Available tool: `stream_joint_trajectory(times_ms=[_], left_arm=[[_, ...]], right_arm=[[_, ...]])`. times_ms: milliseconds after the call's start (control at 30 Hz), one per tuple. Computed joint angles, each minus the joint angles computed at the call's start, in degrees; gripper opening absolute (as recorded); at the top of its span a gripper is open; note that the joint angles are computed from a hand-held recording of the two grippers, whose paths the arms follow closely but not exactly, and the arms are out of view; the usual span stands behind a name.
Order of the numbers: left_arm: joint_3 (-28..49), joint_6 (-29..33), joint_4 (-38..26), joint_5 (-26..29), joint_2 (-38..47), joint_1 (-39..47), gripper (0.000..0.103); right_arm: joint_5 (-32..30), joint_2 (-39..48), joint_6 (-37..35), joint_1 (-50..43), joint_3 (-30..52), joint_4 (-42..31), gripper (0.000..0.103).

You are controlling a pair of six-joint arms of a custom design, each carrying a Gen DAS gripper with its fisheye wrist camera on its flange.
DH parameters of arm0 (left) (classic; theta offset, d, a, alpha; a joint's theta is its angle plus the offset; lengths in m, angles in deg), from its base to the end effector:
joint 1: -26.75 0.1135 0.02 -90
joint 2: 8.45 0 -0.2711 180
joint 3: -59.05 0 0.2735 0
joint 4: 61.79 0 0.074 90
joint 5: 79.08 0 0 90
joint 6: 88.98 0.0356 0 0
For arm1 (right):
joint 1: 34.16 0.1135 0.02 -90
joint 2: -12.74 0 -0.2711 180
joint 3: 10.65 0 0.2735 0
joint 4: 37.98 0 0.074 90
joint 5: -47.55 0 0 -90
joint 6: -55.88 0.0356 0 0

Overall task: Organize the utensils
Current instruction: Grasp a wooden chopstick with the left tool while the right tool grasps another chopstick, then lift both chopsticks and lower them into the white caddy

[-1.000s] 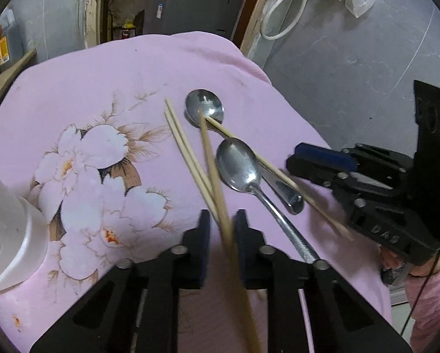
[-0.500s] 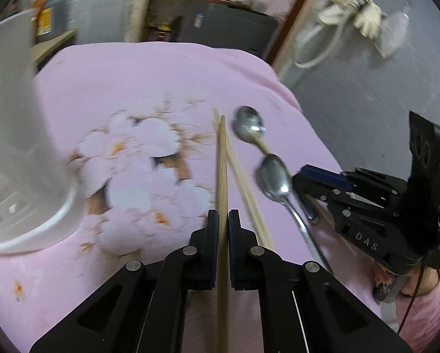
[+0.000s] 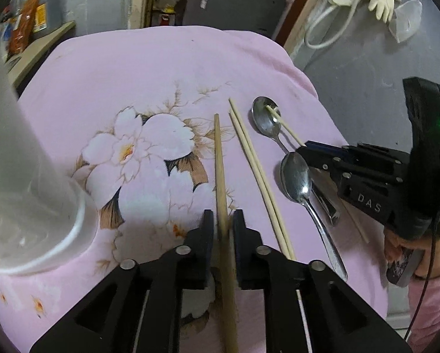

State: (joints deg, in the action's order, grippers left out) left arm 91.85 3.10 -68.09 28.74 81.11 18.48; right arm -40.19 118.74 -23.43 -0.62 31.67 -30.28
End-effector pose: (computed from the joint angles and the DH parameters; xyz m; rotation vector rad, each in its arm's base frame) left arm 0.2129 -0.0420 0.0597 0.3388 2.6350 -0.4499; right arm 0.2319 0.1520 0.0381 -0.4931 2.5182 0.2486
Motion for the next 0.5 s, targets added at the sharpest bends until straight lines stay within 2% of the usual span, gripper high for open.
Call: stream_joint_trajectory(times_ms=[67, 233, 267, 300, 400, 500], left_arm=[[1.5, 0.6, -1.6, 0.1, 0.8, -0.1, 0.019], [6.3, 0.6, -5.6, -0.4, 4.4, -1.2, 0.019], [6.9, 0.4, -6.3, -0.5, 4.7, -1.3, 0.017], [7.5, 0.2, -7.0, -0.6, 5.1, -1.2, 0.006], [8.0, -0.4, -7.5, 0.7, 5.9, -0.2, 0.004], [4.4, -1.0, -4.8, 3.8, 3.0, 1.3, 0.004]], right_arm=[[-1.3, 0.5, 0.4, -0.6, 1.5, -1.7, 0.009], [-2.8, 1.7, 1.1, -1.2, 5.4, -7.1, 0.009], [-2.6, 1.7, 1.4, -1.1, 5.9, -8.2, 0.009], [-2.7, 1.7, 1.6, -1.1, 6.2, -8.6, 0.007], [-3.7, 1.0, 3.1, -1.3, 5.5, -8.3, 0.003], [-4.2, -2.1, 4.9, -1.0, 1.1, -3.4, 0.003]])
